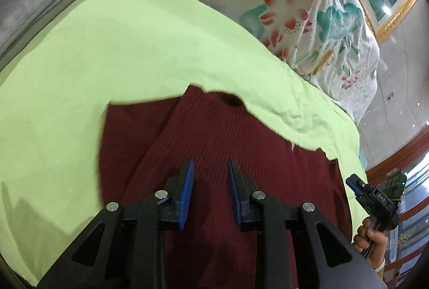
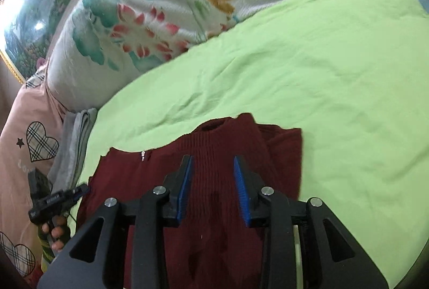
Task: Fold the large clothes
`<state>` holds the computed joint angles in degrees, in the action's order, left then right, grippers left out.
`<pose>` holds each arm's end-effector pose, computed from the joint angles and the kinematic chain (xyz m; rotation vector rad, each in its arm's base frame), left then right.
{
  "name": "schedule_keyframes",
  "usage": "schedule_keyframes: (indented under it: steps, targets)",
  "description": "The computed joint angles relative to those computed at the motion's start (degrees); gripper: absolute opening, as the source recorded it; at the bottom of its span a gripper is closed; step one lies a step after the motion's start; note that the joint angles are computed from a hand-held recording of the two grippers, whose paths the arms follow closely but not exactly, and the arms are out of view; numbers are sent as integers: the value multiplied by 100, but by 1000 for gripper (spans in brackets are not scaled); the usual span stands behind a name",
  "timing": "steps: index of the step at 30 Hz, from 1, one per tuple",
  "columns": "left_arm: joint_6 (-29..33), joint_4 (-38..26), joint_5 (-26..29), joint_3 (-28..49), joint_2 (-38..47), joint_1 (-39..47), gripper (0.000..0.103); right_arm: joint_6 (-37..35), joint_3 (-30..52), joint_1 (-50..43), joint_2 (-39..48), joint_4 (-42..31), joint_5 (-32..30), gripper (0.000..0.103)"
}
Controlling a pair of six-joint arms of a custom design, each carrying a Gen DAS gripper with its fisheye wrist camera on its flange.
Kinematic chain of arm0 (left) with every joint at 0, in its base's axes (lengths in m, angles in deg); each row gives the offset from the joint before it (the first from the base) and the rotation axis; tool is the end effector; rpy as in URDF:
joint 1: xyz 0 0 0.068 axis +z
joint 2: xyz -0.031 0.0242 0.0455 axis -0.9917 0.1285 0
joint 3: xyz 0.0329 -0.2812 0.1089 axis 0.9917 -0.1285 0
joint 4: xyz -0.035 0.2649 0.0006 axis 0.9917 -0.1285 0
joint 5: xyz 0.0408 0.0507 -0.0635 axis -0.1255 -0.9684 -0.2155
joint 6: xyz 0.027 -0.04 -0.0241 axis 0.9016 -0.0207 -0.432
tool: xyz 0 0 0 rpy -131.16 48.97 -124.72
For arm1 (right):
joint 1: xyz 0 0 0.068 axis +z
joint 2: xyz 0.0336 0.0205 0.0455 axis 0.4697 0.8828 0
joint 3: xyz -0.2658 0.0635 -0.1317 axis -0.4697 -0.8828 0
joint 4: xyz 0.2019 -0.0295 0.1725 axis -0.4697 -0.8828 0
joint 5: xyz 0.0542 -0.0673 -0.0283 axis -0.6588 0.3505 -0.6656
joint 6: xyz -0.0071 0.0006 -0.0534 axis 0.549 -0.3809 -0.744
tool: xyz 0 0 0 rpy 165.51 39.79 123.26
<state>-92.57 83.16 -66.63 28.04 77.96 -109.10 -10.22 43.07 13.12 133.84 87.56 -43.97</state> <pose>0.2821 -0.1387 0.1311 -0.5109 2.3672 -0.5807 0.3357 -0.0660 0.1217 0.2486 2.3408 0.8137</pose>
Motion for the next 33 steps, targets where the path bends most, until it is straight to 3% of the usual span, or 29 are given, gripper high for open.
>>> schedule_keyframes:
  steps: [6, 13, 16, 19, 22, 26, 29, 33]
  targets:
    - [-887, 358, -753, -1283, -1101, -1014, 30, -86, -617, 206, -684, -209, -328, 33]
    - [-2823, 233, -1910, -2402, -2210, -2826, 43, 91, -1293, 1122, -1216, 161, -393, 32]
    - [-3497, 149, -2298, -2426, -2039, -3535, 48, 270, -1299, 1523, -1146, 265, -207, 23]
    - [-3946, 656, -2513, -2460, -1571, -3872, 57, 528, -1292, 1825, -1110, 429, 1, 22]
    - [-3910, 1278, -2354, -2374, -1054, -3766, 61, 717, -1235, 2062, -1155, 490, 224, 22]
    - [-3908, 1494, -2203, -2104, -482, -3511, 69, 928, -1106, 2324, -1132, 604, 508, 22]
    - [-4073, 2115, -2225, -2178, -112, -3346, 70, 1083, -935, 2500, -907, 717, 699, 21]
    - [-4054, 2340, -2258, -2152, 36, -3152, 71, 1202, -578, 2855, -387, 806, 1008, 16]
